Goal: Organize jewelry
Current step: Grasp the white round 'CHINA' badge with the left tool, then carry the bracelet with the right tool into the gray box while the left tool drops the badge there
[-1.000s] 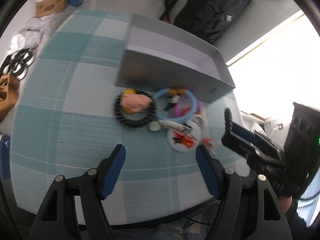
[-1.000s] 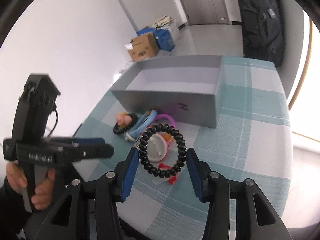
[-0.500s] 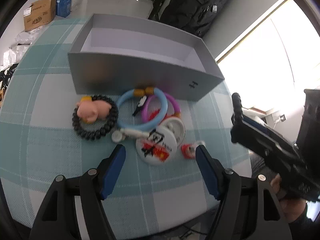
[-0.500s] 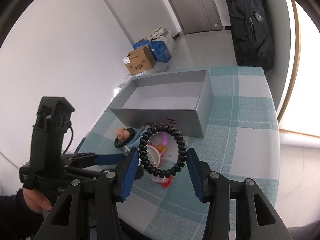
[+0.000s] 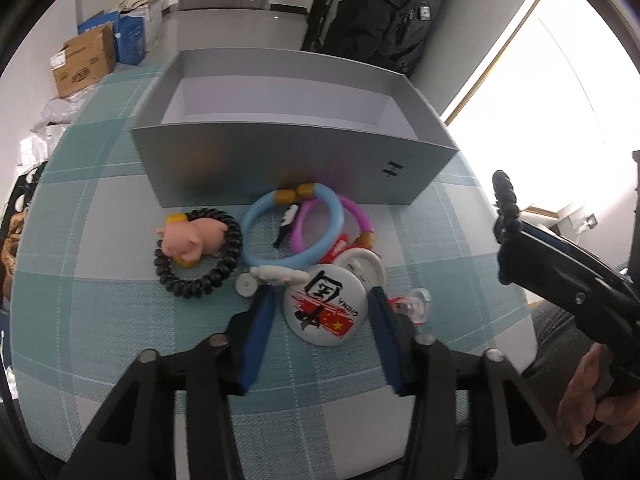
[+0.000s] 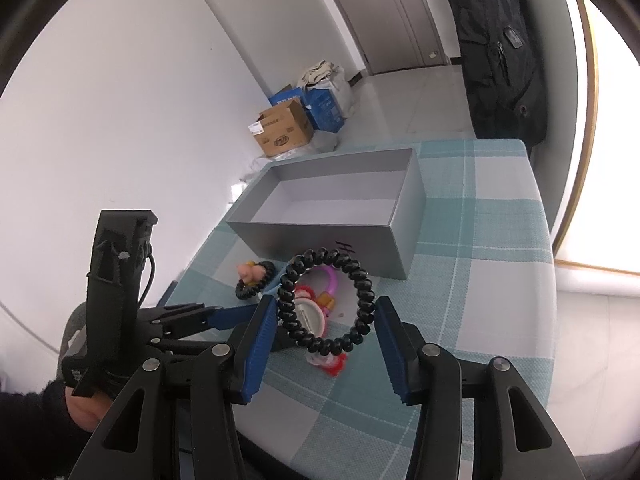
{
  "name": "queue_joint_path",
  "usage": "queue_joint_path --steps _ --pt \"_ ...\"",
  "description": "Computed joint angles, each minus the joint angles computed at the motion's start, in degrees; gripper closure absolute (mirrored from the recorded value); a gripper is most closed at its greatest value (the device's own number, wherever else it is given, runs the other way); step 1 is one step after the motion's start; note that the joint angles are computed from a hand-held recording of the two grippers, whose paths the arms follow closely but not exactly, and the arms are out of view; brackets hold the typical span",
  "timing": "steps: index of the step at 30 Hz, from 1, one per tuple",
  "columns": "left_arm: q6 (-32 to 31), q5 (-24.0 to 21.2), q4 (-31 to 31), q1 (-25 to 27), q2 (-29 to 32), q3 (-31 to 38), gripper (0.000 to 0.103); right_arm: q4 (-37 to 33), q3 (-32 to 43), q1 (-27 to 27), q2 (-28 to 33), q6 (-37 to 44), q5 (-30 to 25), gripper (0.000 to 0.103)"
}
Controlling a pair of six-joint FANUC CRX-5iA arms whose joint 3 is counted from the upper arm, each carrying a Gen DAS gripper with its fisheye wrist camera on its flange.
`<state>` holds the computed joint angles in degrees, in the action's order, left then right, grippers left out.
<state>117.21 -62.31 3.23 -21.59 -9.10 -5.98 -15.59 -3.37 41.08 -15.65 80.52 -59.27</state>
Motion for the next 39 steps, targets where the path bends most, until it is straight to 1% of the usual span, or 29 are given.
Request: queue_joint_path --steps 2,6,9,14,18,23,28,32,36,39 --pt "0.2 -0.6 -0.4 -0.2 -1.3 -0.8 0.066 0.2 -0.1 0.3 -0.1 0.0 0.1 0.053" --pt "0.4 -1.6 -1.1 -0.8 -0.8 0.1 0.066 1.3 -0.4 1.0 -0.4 -0.4 0.3 0.053" --pt "-0.4 -1.5 0.7 -0.5 -1.5 -0.9 0.066 1.1 -0.4 0.9 -0.4 -0.6 0.4 0.053" --pt "-2.7 0.3 6.6 1.5 -4.1 -4.7 0.066 1.2 -0.4 1.0 -0.2 -1.1 0.5 0.053" --pt "-4.0 2.3 9.5 2.8 -6.6 -6.8 0.066 1.5 -0.3 1.2 0.1 -1.7 0.8 0.053" --pt "-4.1 4.1 9.8 4.8 -10.1 -8.0 0.066 1.4 0.3 1.4 0.7 -1.6 1.6 0.053" --pt "-4.0 4.9 8.6 7.3 -11.6 -7.3 0.066 1.4 1.7 1.3 2.3 -0.6 2.4 0.053" --pt "-4.9 5.5 7.3 8.9 -11.0 -5.3 0.066 0.5 4.6 0.8 4.8 0.8 2.2 0.053" --pt "-7.2 6.8 10.5 11.4 -9.4 -4.6 0.066 0.6 7.6 0.8 6.9 1.5 1.7 0.053" --pt "-7.0 7.7 10.6 11.0 -7.8 -3.8 0.066 0.2 10.2 0.1 9.0 2.1 0.9 0.053"
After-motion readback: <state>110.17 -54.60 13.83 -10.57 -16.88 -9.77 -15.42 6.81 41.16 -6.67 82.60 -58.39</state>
